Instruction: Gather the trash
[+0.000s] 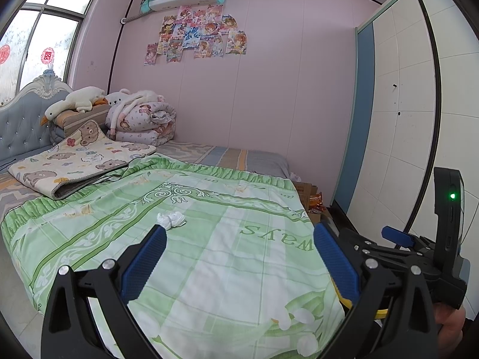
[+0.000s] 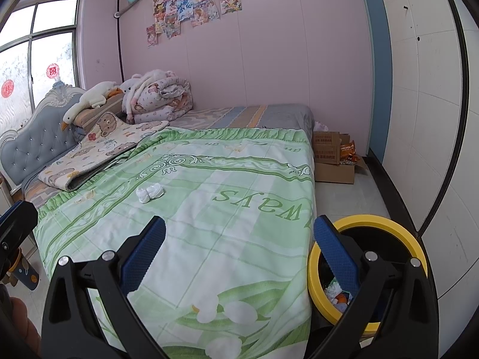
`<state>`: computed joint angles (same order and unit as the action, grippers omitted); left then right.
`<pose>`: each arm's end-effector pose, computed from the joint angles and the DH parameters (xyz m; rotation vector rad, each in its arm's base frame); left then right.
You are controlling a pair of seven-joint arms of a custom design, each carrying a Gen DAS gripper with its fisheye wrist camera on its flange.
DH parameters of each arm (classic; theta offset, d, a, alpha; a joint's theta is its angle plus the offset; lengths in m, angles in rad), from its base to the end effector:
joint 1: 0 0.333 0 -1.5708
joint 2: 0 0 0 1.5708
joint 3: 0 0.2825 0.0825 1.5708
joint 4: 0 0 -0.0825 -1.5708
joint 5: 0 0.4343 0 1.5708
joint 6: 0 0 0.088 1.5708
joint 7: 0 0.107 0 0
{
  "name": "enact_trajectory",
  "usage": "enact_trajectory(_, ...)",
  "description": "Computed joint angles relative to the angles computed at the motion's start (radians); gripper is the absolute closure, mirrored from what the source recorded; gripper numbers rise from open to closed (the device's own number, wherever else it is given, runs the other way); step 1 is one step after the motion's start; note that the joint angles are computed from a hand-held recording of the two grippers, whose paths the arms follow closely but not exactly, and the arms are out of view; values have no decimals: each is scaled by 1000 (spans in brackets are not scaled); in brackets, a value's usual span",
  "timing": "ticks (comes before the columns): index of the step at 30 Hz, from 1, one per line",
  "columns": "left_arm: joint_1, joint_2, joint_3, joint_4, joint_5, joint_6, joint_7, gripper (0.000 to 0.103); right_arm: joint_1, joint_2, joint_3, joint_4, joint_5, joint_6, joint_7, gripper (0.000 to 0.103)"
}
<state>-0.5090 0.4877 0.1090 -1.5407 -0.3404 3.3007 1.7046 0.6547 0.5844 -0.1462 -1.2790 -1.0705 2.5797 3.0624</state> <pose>0.7040 -0.2783 0.4768 -1.3398 1.6530 -1.3370 0.6748 0.4262 0.4475 -1.3835 1.6708 -0.9236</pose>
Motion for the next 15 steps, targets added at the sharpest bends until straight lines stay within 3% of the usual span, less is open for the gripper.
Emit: enact_trajectory(15,1,-1,-1,-1,3,-1,-4,8,1,3,-1,-5,1,2,5,8)
